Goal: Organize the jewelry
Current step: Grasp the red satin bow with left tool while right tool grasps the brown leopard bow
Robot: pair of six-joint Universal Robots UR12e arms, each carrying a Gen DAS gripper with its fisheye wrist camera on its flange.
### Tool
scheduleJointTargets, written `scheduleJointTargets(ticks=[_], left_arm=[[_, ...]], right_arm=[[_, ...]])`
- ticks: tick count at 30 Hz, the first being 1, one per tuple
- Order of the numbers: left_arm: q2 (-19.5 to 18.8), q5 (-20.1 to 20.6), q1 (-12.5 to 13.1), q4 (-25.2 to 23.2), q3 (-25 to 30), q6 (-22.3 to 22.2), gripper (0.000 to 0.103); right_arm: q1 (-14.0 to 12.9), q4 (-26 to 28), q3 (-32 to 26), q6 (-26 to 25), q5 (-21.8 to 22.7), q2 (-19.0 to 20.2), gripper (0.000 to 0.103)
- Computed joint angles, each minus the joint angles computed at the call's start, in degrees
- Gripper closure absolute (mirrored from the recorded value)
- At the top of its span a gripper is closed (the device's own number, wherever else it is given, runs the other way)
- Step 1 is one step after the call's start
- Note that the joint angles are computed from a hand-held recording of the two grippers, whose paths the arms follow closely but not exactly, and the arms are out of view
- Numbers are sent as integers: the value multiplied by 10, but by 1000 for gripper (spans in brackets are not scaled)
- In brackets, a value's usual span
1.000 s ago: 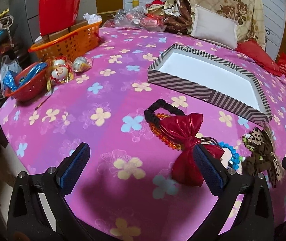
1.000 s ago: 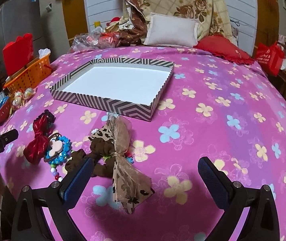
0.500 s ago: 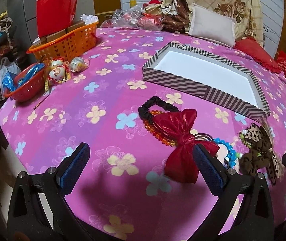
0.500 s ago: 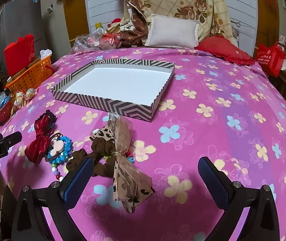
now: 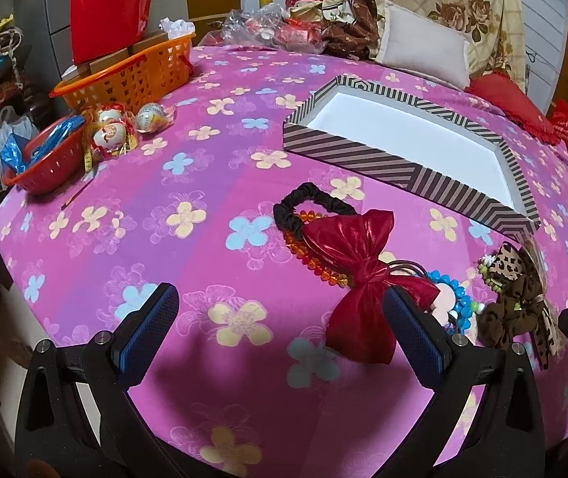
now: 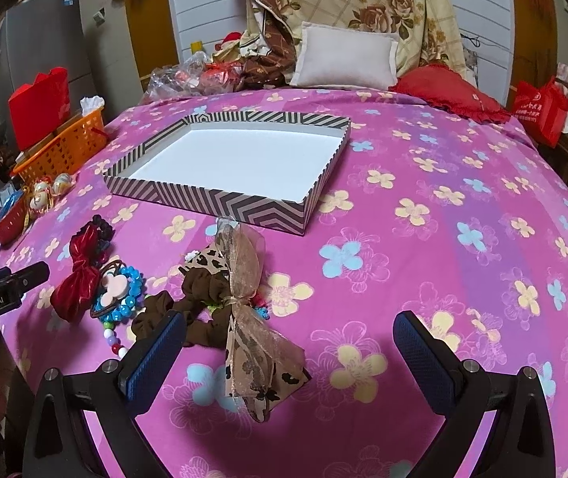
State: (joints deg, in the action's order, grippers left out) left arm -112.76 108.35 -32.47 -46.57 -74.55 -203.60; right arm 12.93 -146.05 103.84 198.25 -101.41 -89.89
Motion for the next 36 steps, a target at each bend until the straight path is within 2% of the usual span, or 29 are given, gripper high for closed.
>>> scheduleJointTargets(ticks=[9,18,22,26,31,33,36], left_arm=[[-2,-7,0,-6,3,-2,0],[-1,-46,7,-1,3,-8,0],[-2,-64,12,-10,6,-17,0],[-2,-64,14,-9,5,-19,1],[-2,-65,16,0,3,-13,1],[-4,-73,17,-3,6,-11,1],[-9,-81,16,-6,14,-10,1]], right_arm=[[1,-1,1,-1,-1,2,0],[-3,11,-6,8,26,7,0],[4,19,-23,-16,22,19,1],[6,35,-38,-38,18,32,27],[-14,37,-32,-10,85,34,33],[-16,30,-28,-12,97,34,51],[-19,28,-24,-11,117,35,60]])
